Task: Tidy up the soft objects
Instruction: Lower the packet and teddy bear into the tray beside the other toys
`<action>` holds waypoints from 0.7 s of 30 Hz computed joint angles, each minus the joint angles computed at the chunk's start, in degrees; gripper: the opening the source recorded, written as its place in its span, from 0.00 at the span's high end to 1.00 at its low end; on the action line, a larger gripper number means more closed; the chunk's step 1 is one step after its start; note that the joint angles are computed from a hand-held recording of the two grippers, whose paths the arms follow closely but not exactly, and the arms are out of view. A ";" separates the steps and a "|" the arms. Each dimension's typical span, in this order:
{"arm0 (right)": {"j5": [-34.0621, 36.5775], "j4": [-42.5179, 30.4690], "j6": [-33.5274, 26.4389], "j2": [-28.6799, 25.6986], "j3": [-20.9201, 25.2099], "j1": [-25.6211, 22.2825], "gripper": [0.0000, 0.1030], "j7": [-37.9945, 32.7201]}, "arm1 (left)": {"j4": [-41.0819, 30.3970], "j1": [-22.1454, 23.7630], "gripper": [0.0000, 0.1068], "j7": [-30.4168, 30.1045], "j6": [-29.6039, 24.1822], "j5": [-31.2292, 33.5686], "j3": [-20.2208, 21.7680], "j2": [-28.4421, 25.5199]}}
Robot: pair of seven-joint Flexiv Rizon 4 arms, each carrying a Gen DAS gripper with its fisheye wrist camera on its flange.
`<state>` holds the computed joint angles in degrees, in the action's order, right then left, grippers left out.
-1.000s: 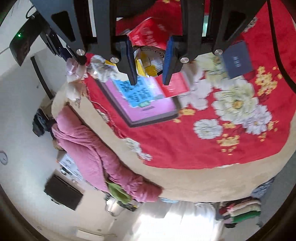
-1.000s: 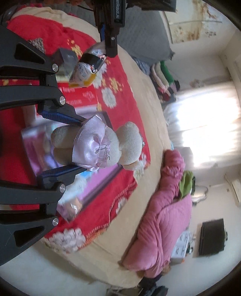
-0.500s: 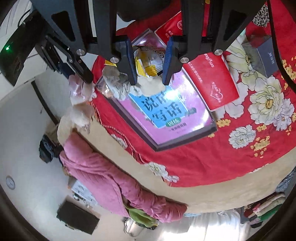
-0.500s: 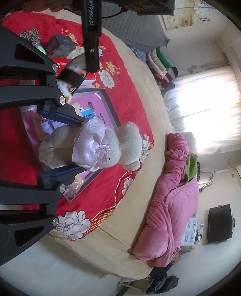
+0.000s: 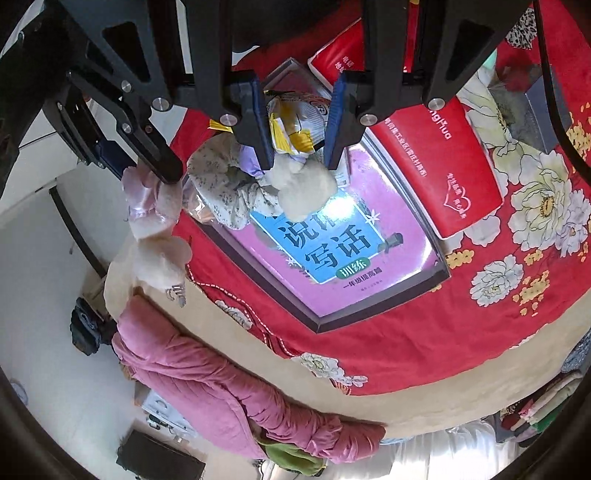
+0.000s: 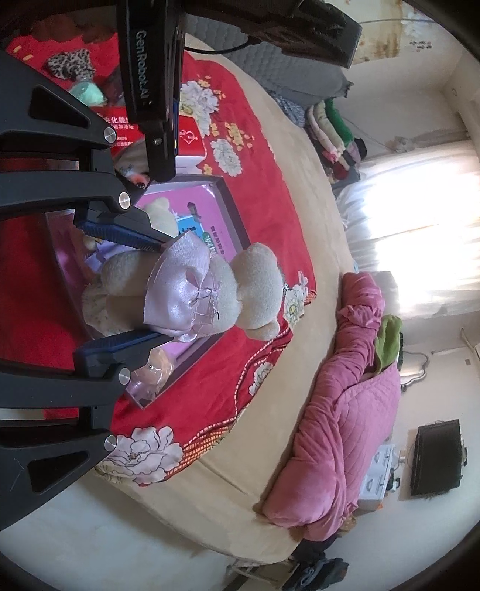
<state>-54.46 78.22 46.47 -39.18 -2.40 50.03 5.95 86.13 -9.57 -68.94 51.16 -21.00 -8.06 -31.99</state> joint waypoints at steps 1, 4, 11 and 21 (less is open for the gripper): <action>0.44 -0.17 0.18 -0.26 0.36 -0.31 0.58 -0.90 | -0.27 -0.18 0.74 -0.29 -0.31 0.31 0.18 -0.27; 1.51 -0.61 0.39 -0.87 0.78 -0.67 0.58 -2.80 | -0.71 -0.40 0.74 -0.82 -0.66 0.62 0.26 -0.92; 5.95 -2.28 1.43 -2.89 1.61 -1.48 0.58 -8.00 | -2.60 -0.68 0.73 -2.43 -1.39 1.79 0.85 -2.77; 10.69 -6.03 -2.06 -6.04 1.01 -0.92 0.58 -14.04 | -4.46 -1.51 0.73 -3.99 -2.41 4.45 1.59 -4.52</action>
<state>-43.77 72.19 44.42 -45.22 -1.39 49.11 -8.10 81.67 -11.07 -72.93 48.75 -16.55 -6.47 -36.51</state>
